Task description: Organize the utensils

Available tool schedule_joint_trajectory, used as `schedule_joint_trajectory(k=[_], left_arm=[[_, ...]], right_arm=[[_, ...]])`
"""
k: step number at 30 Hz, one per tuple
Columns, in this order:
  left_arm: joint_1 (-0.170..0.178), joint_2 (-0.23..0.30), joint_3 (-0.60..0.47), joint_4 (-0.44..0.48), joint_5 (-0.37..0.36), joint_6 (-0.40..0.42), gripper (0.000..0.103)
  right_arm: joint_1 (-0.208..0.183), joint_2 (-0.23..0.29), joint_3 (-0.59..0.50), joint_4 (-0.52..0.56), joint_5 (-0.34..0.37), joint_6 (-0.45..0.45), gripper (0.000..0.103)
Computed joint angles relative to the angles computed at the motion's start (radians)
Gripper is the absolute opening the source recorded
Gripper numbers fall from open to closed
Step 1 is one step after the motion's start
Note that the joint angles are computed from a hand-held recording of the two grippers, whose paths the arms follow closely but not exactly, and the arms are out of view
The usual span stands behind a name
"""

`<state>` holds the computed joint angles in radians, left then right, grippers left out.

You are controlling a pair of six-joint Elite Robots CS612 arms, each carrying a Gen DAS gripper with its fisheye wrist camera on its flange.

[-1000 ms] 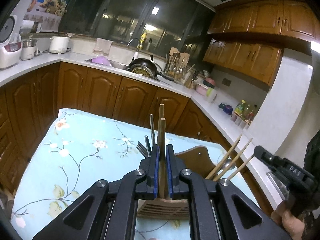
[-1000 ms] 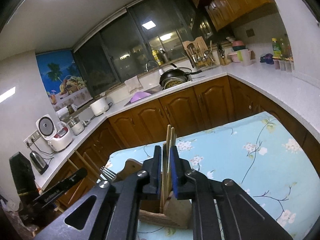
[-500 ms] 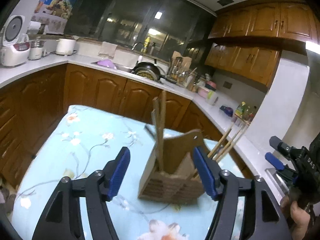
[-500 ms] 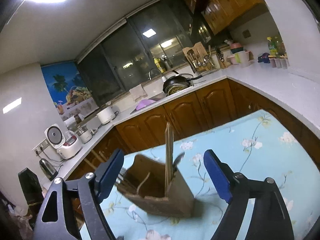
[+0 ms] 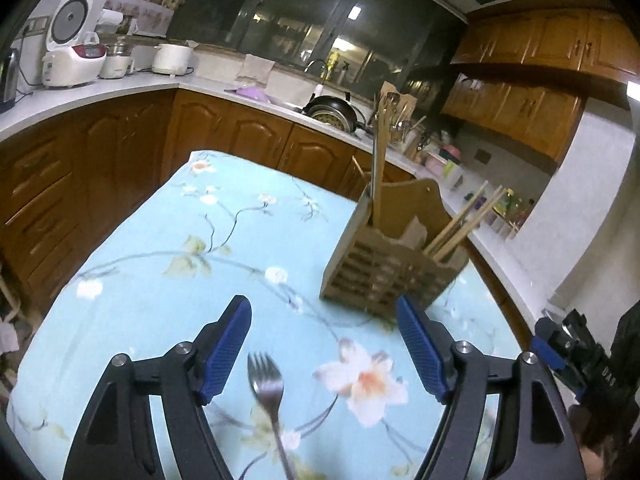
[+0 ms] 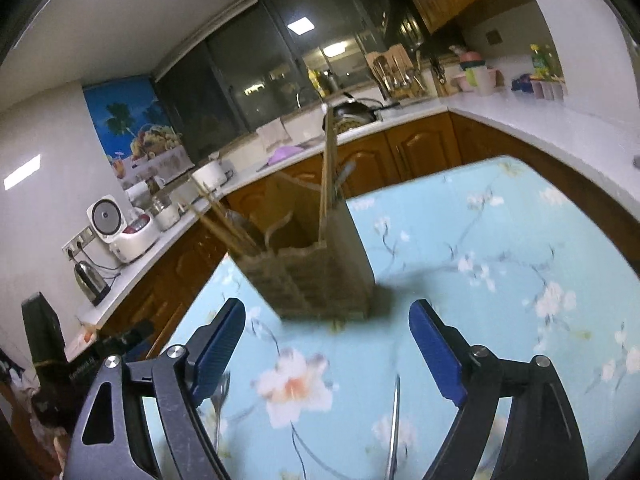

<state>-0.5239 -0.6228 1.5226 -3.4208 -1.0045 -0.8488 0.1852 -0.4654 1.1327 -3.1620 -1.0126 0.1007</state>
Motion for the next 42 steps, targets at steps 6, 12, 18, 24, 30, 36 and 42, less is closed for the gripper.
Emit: schedule_joint_trajectory(k=[6,12,18,24,30,36,42], left_arm=[[-0.041,-0.038,0.069,-0.002,0.034,-0.004,0.074],[-0.079,-0.068,0.125,-0.029,0.093,0.027,0.077],[-0.132,-0.102,0.184,-0.105,0.247,0.105,0.093],[-0.197,-0.106,0.229,-0.208,0.42,0.173,0.102],[-0.235,-0.104,0.263,-0.158,0.456,0.137,0.102],[-0.251,-0.088,0.263,-0.145,0.485,0.161,0.102],[-0.261,-0.094,0.268,-0.102,0.48,0.148,0.102]], right_arm=[[-0.011,-0.031,0.094,-0.04,-0.013,-0.009,0.086],[-0.016,-0.063,0.156,-0.084,-0.013,-0.051,0.087],[-0.02,-0.101,0.232,-0.319,-0.012,-0.083,0.103],[-0.016,-0.115,0.297,-0.565,-0.03,-0.127,0.103],[-0.014,-0.102,0.338,-0.622,-0.061,-0.145,0.103],[-0.022,-0.093,0.375,-0.686,-0.1,-0.104,0.103],[-0.025,-0.093,0.393,-0.665,-0.103,-0.093,0.103]])
